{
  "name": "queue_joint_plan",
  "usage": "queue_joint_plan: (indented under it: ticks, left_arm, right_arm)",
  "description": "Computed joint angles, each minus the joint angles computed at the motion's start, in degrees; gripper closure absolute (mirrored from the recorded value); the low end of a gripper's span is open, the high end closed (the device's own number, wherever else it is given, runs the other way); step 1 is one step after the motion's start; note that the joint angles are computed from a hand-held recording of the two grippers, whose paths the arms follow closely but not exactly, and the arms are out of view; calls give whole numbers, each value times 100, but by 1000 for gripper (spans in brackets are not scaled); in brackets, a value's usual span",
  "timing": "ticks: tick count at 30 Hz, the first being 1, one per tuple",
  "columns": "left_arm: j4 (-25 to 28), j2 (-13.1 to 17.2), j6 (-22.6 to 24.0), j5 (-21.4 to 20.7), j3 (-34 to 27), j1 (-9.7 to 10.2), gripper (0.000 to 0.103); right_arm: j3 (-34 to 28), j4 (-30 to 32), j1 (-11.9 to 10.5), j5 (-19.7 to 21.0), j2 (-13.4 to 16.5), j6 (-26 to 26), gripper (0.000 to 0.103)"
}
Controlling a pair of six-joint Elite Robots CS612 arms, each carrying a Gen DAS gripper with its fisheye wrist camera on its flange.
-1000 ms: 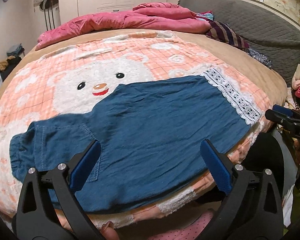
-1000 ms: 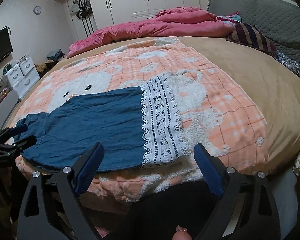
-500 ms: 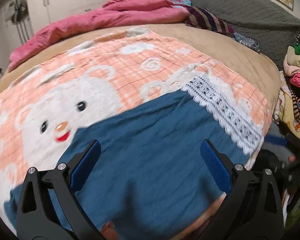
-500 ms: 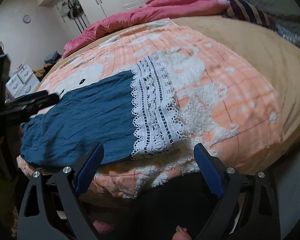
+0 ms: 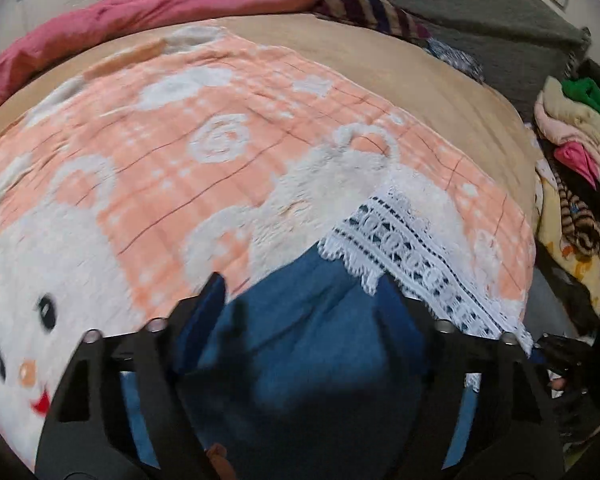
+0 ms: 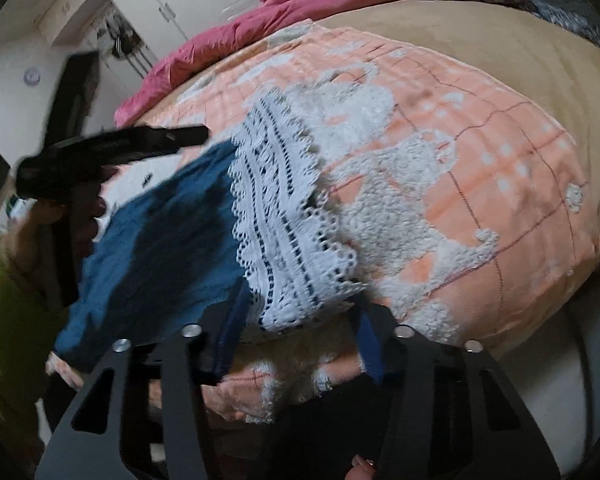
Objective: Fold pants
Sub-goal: 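Grasp the lace-trimmed leg hem with the left gripper and lift it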
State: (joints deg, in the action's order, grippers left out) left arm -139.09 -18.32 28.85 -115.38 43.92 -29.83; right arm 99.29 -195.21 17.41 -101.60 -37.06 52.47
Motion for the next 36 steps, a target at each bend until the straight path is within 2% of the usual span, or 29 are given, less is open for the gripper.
queue_joint_plan:
  ticks: [2,5,8,9,10,13,17,18,19,20,22,27,31,36]
  left_arm:
    - [398,161,182,-93,-321,-34,46]
    - [879,417,349,-297,-813,-50,46]
    - [1642,705,492,-779,-1412,-23,46]
    - [1864,785,623,-908,-1573,-19,52]
    - [1971,809,729,-957,-1626,-20,59]
    - [2301,924,954,-1092,-1865,-20,61]
    - [2895,1202,1005,-1304,-2433,3,61]
    - [2968,1238,1022,-1348,-2504,9,66]
    - [3039,1252,1062,-1406,-2538,16,77]
    - [3137,1277,1113,-1468,-2599,25,82]
    - [3145,1227,1244,-1512,-2525,38,87]
    - [3119,1155,1314,-1834,-2437,113,88]
    - [2890,961,1358,-2194,-2117,206,88]
    - [2546,742,1284,-2697,-1738,415,88]
  right_arm:
    - [0,-42,-11,29,14,-38,60]
    - [-21,-49,12,-59,23,-122,60]
    - [-36,-189,28,-86,37,-233,60]
    - [-46,-154,27,-84,36,-279,60]
    - [-54,-117,14,-53,39,-279,60]
    - [-93,-59,-41,100,75,-197,59]
    - [-111,-149,-80,199,98,-208,60]
    - [-120,-196,-81,207,104,-251,65]
    - [-118,-280,-79,214,112,-282,69]
    - [-106,-383,-82,230,121,-291,71]
    - [-85,-464,-77,230,120,-275,77]
    - [-75,-775,-22,144,98,-418,80]
    - [-176,-686,121,-188,8,-889,80]
    - [-452,-480,328,-530,-53,-1653,80]
